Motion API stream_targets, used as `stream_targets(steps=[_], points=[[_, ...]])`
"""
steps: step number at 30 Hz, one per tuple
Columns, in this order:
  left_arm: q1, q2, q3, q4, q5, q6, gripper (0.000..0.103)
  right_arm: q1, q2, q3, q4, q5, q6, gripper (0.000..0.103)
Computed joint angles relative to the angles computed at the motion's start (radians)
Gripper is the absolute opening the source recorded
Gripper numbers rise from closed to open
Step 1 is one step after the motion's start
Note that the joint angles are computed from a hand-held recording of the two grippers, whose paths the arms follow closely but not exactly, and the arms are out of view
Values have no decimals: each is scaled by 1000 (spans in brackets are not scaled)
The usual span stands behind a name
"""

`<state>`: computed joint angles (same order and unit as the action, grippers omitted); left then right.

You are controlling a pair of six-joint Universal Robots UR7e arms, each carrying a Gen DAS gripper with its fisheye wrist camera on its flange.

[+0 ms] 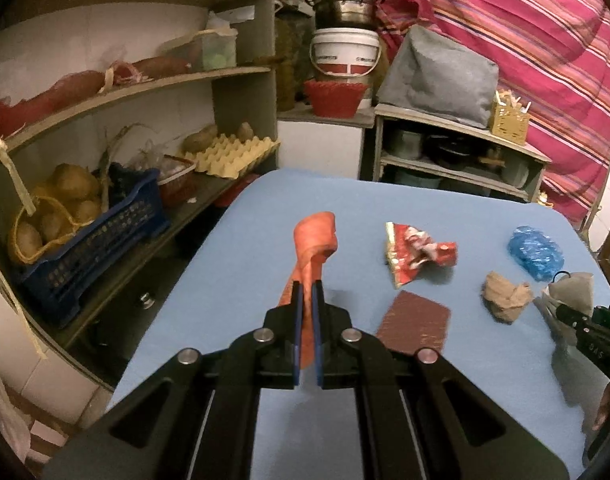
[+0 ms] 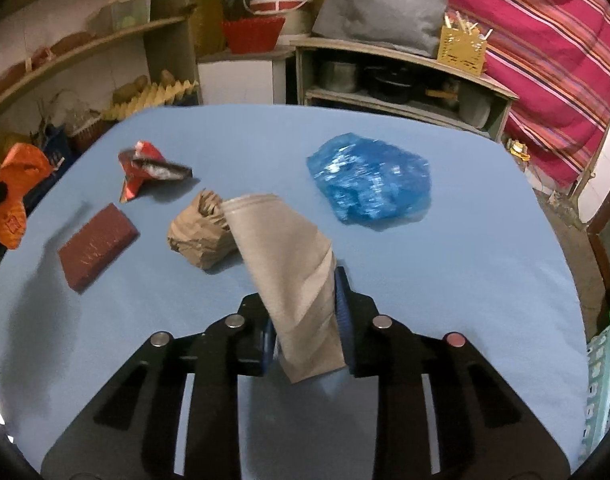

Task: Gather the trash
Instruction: 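Carry the orange bag and beige cloth with both tools over the basket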

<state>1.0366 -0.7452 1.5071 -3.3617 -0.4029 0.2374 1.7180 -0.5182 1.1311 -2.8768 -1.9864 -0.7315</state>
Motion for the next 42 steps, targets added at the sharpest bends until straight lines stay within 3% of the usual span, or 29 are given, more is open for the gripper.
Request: stream_targets(steps=[10,27,42], points=[[-58,74,-62,-4,-46,53,5,-31,-135,131,-50,47,-13,25],[-134,233,-168,205,-171,-31,5,-151,-393,272,-22,126,42,25],[-242,522,-550,400,-280,-73,5,-277,-566,314,-68,162,114,25]])
